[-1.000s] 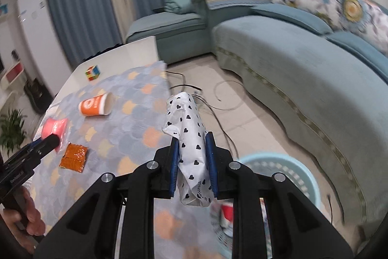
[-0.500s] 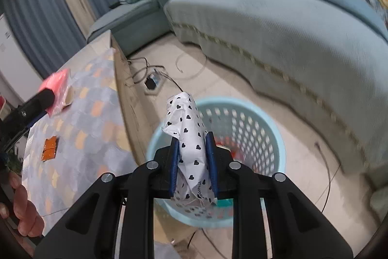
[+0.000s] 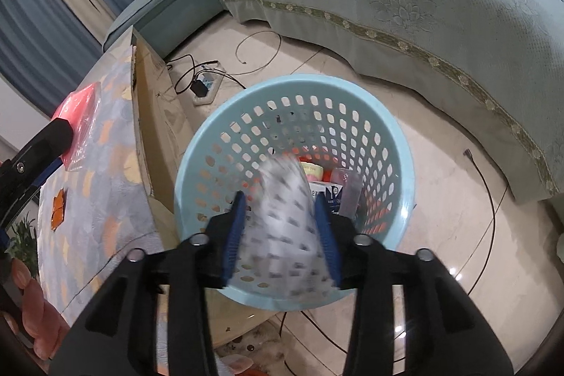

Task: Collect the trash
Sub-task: 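Carry the heart-print paper and pink bag over the basket and open both tools, then move both open tools back over the table toward the orange items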

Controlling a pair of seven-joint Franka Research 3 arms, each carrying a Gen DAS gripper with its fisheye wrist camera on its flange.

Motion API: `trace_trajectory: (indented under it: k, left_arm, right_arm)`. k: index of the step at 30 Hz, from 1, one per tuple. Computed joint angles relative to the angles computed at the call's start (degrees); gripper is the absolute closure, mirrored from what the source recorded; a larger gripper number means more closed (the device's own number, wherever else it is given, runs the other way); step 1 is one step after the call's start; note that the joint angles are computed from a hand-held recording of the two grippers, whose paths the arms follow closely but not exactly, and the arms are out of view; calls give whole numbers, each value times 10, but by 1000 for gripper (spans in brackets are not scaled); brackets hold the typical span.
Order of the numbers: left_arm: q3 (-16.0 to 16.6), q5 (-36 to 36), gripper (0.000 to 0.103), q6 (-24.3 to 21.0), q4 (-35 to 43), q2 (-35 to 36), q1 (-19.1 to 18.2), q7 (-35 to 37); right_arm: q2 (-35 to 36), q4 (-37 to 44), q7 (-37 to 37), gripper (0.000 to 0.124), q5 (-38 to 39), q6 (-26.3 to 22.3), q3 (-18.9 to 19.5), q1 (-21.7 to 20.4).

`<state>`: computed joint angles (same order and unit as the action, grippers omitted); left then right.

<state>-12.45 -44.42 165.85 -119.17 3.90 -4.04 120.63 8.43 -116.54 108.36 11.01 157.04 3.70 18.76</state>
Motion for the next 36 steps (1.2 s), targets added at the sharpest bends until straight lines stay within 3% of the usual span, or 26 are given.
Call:
trace_trajectory:
  k: [4, 7, 9, 11, 19, 24, 29, 36]
  left_arm:
    - [-4, -13, 55, -5, 5, 6, 1, 11]
    - [-9, -52, 37, -22, 11, 12, 7, 44]
    - [-9, -59, 32, -29, 14, 16, 8, 43]
    - [-6, -67, 31, -44, 18, 22, 13, 43]
    - [-3, -47, 31, -28, 1, 21, 24, 16]
    - [3, -81, 31, -31, -10, -1, 30, 44]
    - [26, -101, 31, -25, -31, -41, 23, 71]
    - [92, -94, 31, -4, -88, -115, 17, 72]
  right_arm:
    - [-10, -14, 0, 80, 3, 6, -1, -2]
    - [-20, -26, 11, 80, -5, 8, -4, -4]
    - [-29, -36, 21, 80, -14, 11, -5, -4]
    - [-35, -43, 37, 80, -31, 12, -6, -3]
    - [-45, -43, 52, 80, -56, 13, 3, -1]
    - [-44, -26, 44, 80, -59, 20, 11, 8]
    - [-47, -7, 25, 79, -65, 23, 17, 18]
    - [-16, 52, -9, 72, -53, 38, 30, 41]
